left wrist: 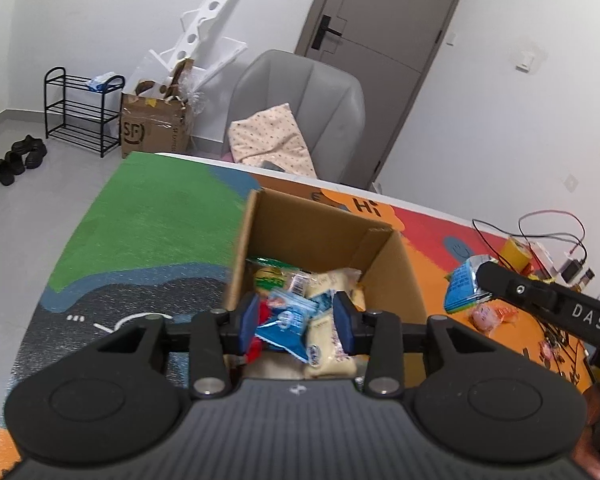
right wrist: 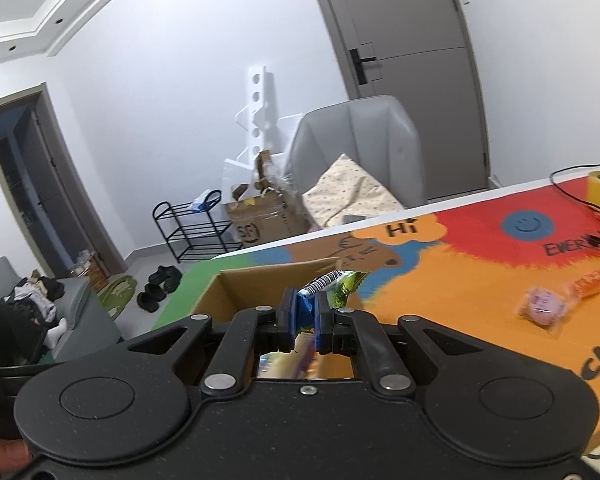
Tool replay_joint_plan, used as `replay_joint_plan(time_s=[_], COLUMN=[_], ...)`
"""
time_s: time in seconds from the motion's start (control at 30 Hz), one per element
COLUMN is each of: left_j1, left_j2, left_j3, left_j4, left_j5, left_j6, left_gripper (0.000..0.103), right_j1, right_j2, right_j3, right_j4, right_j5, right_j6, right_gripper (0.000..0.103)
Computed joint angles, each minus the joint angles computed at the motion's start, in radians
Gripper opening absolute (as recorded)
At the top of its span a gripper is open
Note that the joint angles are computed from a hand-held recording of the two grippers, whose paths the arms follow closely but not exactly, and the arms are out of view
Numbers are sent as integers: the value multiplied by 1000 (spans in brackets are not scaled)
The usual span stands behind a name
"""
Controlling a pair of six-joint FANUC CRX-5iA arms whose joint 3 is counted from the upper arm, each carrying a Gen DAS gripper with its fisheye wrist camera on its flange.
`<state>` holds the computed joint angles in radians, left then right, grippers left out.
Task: Organize snacks
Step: 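Carry both blue candies over the cardboard box and open both grippers to drop them, then move both open grippers back toward the pink and orange candies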
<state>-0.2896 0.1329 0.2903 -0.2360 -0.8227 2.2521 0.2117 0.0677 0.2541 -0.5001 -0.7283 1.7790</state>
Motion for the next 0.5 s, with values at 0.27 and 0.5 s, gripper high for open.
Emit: replay_joint_plan(time_s=[0.27,0.5], left_j1=[17,15], left_j2=[-22,-14], left_j3=[-14,2], left_j4=[-6,-39], left_j5=[-5,-30], left_j6=[7,36], left_gripper=[55,74], right_j1=[25,49], right_j2=[22,30], right_j3=[38,36], right_j4=[-17,46], right_j5=[-32,-18], right_j6=[19,-31], right_gripper=[7,33])
